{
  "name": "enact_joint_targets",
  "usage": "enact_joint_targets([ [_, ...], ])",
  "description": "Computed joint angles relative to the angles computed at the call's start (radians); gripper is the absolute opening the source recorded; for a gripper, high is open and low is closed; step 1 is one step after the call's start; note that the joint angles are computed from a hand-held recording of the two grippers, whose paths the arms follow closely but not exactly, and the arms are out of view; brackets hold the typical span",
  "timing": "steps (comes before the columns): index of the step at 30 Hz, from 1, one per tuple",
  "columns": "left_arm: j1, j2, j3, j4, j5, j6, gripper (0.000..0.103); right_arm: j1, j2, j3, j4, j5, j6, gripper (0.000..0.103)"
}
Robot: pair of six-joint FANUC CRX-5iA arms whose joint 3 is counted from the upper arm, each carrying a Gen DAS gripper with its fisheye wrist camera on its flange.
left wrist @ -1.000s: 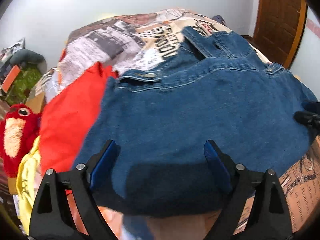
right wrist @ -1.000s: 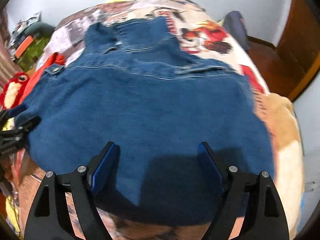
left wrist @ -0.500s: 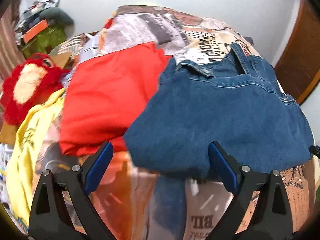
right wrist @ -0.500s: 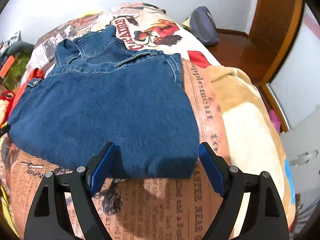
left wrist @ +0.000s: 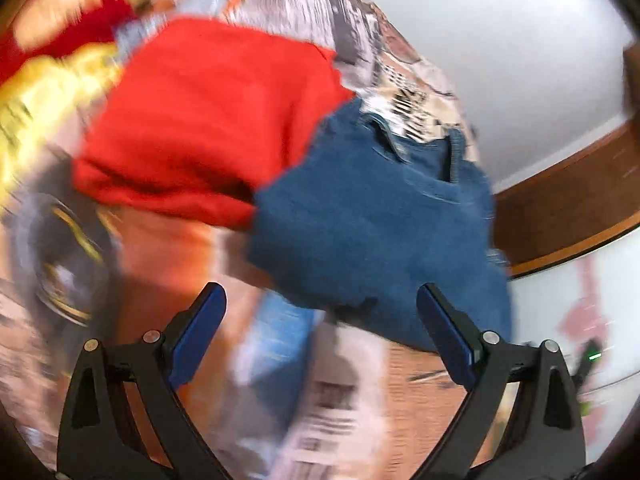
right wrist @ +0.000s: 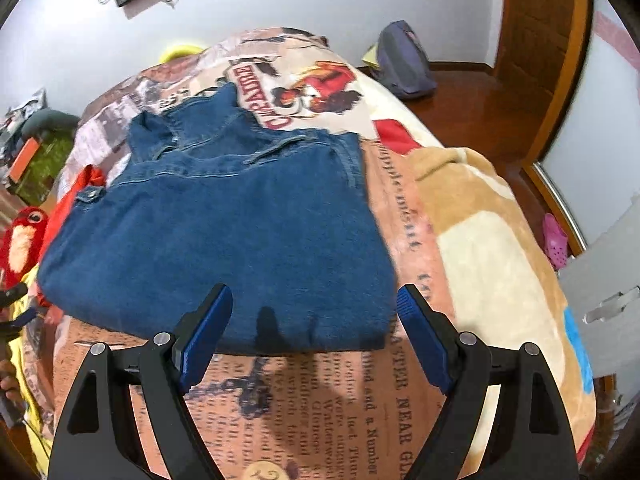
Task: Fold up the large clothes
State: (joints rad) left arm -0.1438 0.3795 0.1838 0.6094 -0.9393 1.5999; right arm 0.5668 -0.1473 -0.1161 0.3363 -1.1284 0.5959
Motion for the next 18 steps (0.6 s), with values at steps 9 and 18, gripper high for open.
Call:
enact_joint_targets([
  [9,-0.026,0.123,0.012,0.211,0.005,-0.007,0.097,0.017,0.034,0.029,-0.016,0.019,0.028,0.082],
  [18,-0.067,0.187,0.040,0.283,0.173,-0.002,0.075,0.028,0.071,0.072,-0.037,-0.011,0.054,0.082],
])
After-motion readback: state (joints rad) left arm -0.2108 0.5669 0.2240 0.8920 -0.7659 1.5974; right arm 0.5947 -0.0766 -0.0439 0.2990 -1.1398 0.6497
